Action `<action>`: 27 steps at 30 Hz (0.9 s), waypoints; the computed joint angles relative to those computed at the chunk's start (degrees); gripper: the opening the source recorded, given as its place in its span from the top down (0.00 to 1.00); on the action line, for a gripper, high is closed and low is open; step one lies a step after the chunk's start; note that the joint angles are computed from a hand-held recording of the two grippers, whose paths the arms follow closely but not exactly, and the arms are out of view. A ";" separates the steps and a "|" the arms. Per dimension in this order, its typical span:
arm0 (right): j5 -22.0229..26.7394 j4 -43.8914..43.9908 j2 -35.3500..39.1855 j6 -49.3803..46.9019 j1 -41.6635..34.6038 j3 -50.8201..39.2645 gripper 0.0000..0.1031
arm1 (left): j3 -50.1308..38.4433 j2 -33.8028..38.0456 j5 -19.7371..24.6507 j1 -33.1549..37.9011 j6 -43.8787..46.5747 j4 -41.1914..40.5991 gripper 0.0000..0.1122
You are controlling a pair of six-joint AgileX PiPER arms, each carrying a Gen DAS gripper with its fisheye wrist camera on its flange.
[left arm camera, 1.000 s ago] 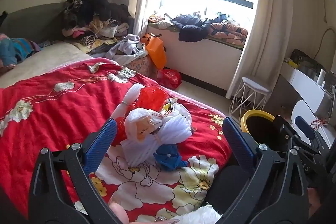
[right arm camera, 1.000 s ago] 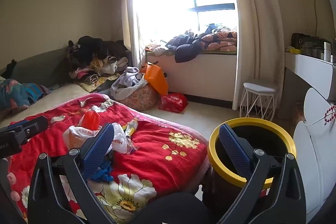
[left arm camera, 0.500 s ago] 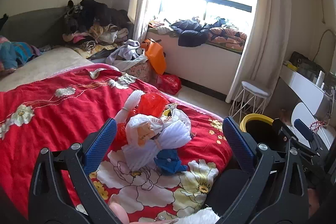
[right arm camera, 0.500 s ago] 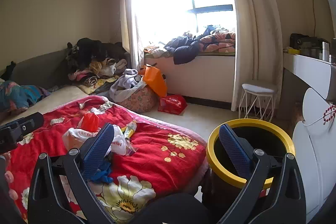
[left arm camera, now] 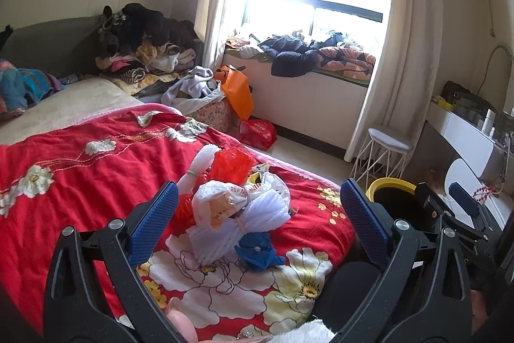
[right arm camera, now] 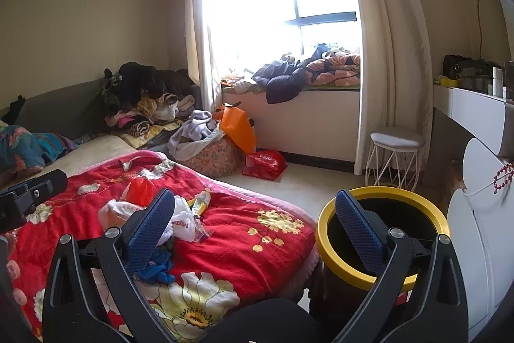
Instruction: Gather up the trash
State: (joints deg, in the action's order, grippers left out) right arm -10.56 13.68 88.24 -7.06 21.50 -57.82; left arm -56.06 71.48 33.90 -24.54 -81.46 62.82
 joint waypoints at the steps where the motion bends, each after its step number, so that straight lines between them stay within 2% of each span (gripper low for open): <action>1: 0.26 0.18 0.02 -0.20 0.00 -0.17 0.06 | -0.05 -0.03 0.02 0.01 0.02 0.00 0.18; 27: 0.35 4.48 -0.63 -4.88 1.10 0.24 0.06 | 0.14 -0.14 0.02 -0.24 -1.36 1.60 0.18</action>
